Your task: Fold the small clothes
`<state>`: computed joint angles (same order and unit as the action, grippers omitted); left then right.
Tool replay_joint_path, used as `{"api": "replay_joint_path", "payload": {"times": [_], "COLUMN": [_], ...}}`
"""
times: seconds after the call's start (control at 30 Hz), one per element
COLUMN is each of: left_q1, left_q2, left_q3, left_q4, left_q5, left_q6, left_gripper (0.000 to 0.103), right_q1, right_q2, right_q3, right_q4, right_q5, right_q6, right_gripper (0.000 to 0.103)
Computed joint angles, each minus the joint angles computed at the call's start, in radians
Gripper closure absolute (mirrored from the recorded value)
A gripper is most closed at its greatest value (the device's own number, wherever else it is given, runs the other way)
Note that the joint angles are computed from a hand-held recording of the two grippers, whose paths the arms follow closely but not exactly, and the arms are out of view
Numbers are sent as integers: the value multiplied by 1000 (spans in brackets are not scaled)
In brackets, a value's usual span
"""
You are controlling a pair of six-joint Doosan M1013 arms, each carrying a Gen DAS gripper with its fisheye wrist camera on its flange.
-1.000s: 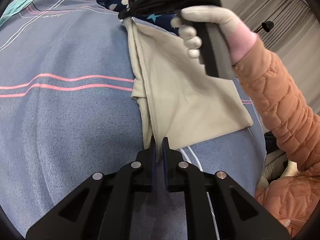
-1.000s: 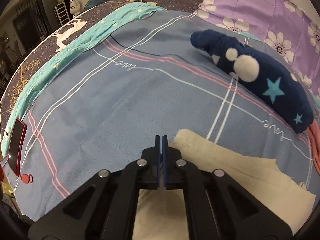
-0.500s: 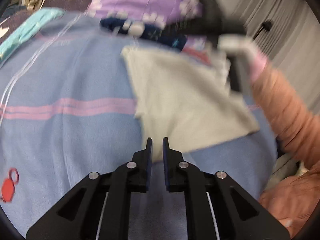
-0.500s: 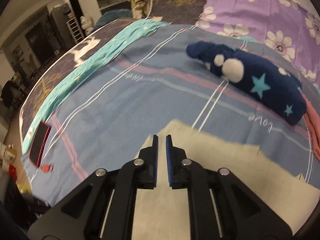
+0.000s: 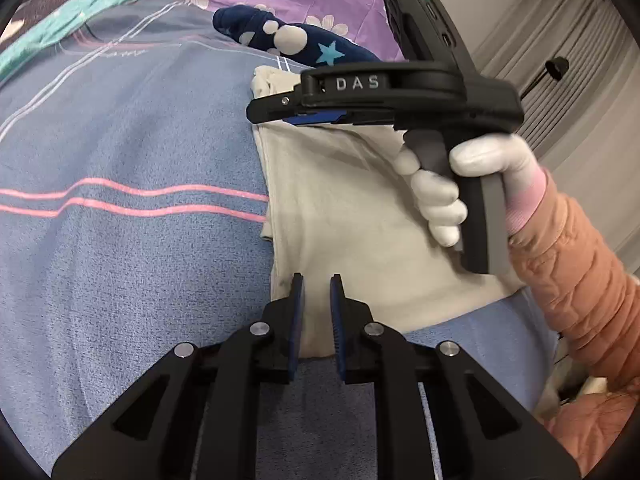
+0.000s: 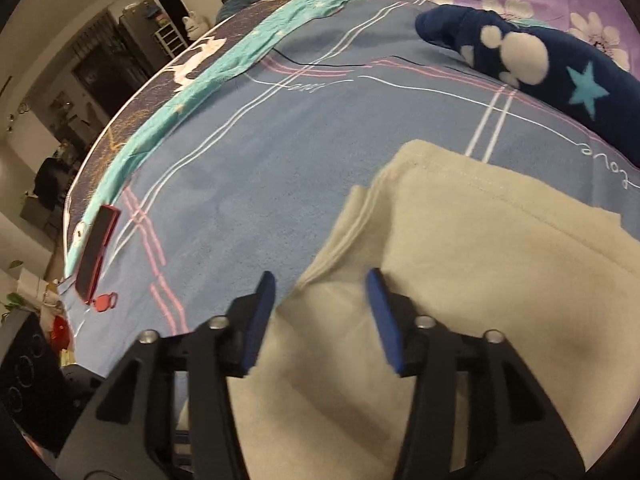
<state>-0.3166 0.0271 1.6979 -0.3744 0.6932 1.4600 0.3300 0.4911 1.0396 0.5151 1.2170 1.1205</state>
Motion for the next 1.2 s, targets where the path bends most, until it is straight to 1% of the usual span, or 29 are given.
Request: {"api": "replay_joint_path", "payload": {"times": [0.07, 0.13, 0.17, 0.23, 0.27, 0.3, 0.33, 0.4, 0.47, 0.6, 0.67, 0.73, 0.77, 0.83, 0.87, 0.9, 0.93, 0.97, 1.0, 1.03, 1.13, 1.17, 1.2], "left_q1": [-13, -23, -27, -30, -30, -32, -31, -33, -35, -27, -27, -28, -28, -23, -17, -13, -15, -19, -17, -8, -1, -2, -2], "left_q2": [0, 0, 2, 5, 4, 6, 6, 4, 3, 9, 8, 2, -4, -17, -27, -36, -40, -45, -49, -54, -61, -62, -63], "left_q3": [-4, -5, -6, -7, -6, -8, -8, -5, -5, -8, -6, -2, 4, 17, 28, 37, 40, 41, 43, 49, 52, 51, 50], "left_q4": [53, 78, 85, 87, 87, 89, 88, 89, 92, 55, 52, 53, 56, 44, 36, 49, 94, 178, 213, 215, 252, 275, 286], "left_q5": [3, 2, 0, -4, -7, -8, -9, -12, -14, -19, -22, -31, -40, -56, -67, -77, -78, -70, -66, -70, -72, -72, -71], "left_q6": [-26, -37, -41, -44, -44, -46, -46, -48, -51, -18, -15, -20, -29, -37, -40, -61, -103, -178, -214, -229, -281, -300, -309], "left_gripper": [88, 86, 86, 86, 85, 85, 85, 85, 85, 81, 81, 81, 81, 81, 81, 79, 77, 75, 75, 75, 74, 72, 69], "right_q1": [10, 13, 11, 8, 8, 9, 8, 17, 21, 21, 15, 3, -4, -13, -12, -11, -8, -4, 0, 6, 36, 52, 61], "right_q2": [-12, -37, -43, -43, -35, -16, -2, 40, 39, 39, 44, 50, 42, -16, -47, -81, -123, -158, -190, -228, -313, -341, -355], "right_q3": [4, 31, 37, 32, 20, -6, -24, -71, -57, -56, -66, -85, -79, -9, 29, 70, 123, 167, 208, 258, 375, 415, 437], "right_q4": [-33, -31, -23, -23, -43, -72, -82, -153, -150, -147, -128, -100, -81, -56, -62, -75, -92, -102, -110, -114, -148, -163, -170], "right_q5": [-22, -84, -113, -142, -140, -123, -101, -40, -81, -84, -62, -15, -7, -81, -119, -156, -198, -225, -247, -270, -313, -326, -333], "right_q6": [7, -3, -2, 30, 65, 123, 156, 212, 173, 167, 138, 151, 160, 95, 51, 9, -38, -81, -123, -172, -276, -316, -334], "right_gripper": [55, 59, 62, 74, 75, 78, 81, 87, 87, 86, 86, 85, 85, 84, 83, 75, 70, 70, 70, 66, 60, 59, 56]}}
